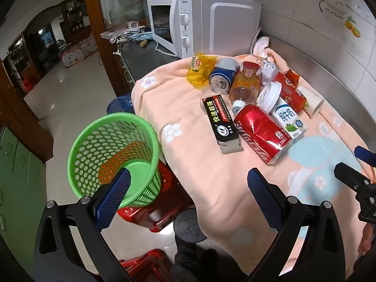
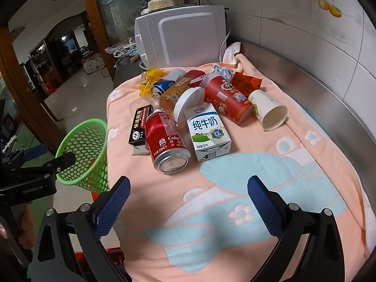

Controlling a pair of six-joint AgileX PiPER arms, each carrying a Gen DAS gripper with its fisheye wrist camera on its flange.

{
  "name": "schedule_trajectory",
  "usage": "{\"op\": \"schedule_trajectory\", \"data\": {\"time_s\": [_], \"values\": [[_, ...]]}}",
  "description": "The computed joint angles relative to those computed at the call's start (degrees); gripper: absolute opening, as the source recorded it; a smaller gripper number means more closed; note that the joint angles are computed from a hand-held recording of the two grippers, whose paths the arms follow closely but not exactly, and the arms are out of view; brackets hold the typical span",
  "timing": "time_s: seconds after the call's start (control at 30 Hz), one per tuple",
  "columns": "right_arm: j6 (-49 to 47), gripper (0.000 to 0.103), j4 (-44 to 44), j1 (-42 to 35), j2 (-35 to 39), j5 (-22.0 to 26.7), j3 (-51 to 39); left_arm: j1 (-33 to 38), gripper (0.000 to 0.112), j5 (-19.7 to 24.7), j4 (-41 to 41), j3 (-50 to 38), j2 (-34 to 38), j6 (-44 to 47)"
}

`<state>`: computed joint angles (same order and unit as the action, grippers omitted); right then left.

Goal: Collect trash

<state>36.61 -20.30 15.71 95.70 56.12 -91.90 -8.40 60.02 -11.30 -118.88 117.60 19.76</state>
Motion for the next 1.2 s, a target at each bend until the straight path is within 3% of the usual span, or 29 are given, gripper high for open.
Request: {"op": "schedule_trajectory", "data": {"time_s": [0.2,1.2], "values": [[0.1,0.097,-0.2,0.2,0.1,0.0,0.0,-0.8,0.098,-2.3,0.3,3.3,-1.6,0.6],[1.3,0.097,-0.9,0.9,0.5,0.1,-0.9,-0.6,0.098,-1.4,0.8,2.3,-1.3,0.0]]}}
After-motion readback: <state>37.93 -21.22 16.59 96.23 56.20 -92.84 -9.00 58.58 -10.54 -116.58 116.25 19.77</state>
